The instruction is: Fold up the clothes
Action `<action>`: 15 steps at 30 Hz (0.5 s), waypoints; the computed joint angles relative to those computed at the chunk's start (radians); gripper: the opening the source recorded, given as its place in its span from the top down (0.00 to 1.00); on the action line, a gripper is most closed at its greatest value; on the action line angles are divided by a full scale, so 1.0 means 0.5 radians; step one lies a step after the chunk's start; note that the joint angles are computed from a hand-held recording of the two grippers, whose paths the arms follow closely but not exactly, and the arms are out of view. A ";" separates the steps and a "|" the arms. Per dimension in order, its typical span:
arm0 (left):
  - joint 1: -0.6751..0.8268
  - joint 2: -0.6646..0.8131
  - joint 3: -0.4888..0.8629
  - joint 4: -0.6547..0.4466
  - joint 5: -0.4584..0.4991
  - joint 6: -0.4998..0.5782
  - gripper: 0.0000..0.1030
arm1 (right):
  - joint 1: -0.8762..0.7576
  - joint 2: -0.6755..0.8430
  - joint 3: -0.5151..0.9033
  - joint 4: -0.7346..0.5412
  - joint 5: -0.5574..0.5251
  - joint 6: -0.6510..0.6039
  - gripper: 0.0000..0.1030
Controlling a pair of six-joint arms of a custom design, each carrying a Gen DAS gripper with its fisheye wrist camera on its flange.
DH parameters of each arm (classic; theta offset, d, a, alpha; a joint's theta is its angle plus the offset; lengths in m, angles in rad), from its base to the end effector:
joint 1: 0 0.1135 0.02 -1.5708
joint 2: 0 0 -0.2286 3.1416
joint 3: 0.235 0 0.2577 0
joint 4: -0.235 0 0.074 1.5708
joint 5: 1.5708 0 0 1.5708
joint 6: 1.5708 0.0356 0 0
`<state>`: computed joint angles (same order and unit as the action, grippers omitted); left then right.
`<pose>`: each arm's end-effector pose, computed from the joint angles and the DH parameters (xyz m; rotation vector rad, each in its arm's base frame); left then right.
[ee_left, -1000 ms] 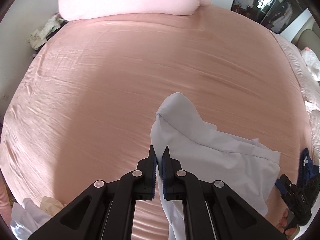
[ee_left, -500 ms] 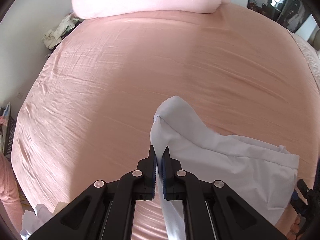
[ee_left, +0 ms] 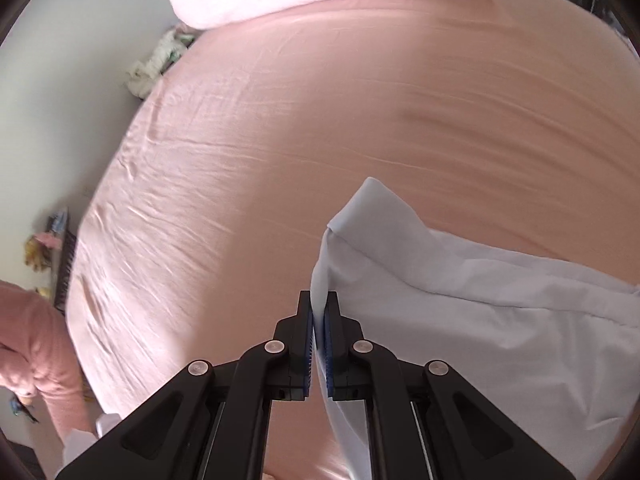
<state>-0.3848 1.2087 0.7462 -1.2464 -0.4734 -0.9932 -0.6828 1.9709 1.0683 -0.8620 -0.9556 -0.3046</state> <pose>0.1688 -0.0508 0.1645 -0.8145 2.7544 0.6610 0.2458 -0.1625 0.0717 0.6058 2.4821 1.2811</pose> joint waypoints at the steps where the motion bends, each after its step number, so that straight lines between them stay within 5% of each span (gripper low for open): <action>1: 0.000 -0.011 0.000 0.010 0.020 0.013 0.97 | 0.006 0.007 0.002 -0.006 0.022 -0.002 0.63; 3: 0.014 -0.024 -0.006 0.033 0.055 0.037 0.97 | 0.043 0.027 0.006 0.010 0.114 0.026 0.80; 6: 0.003 -0.011 0.005 0.058 0.060 0.062 0.97 | 0.052 0.054 0.015 0.017 0.078 0.012 0.82; 9: 0.025 -0.026 -0.022 0.112 0.108 0.101 0.97 | 0.054 0.010 -0.026 0.075 0.131 0.007 0.97; 15: 0.002 -0.055 0.005 0.135 0.127 0.125 0.97 | 0.093 -0.258 -0.163 0.173 0.288 0.005 0.97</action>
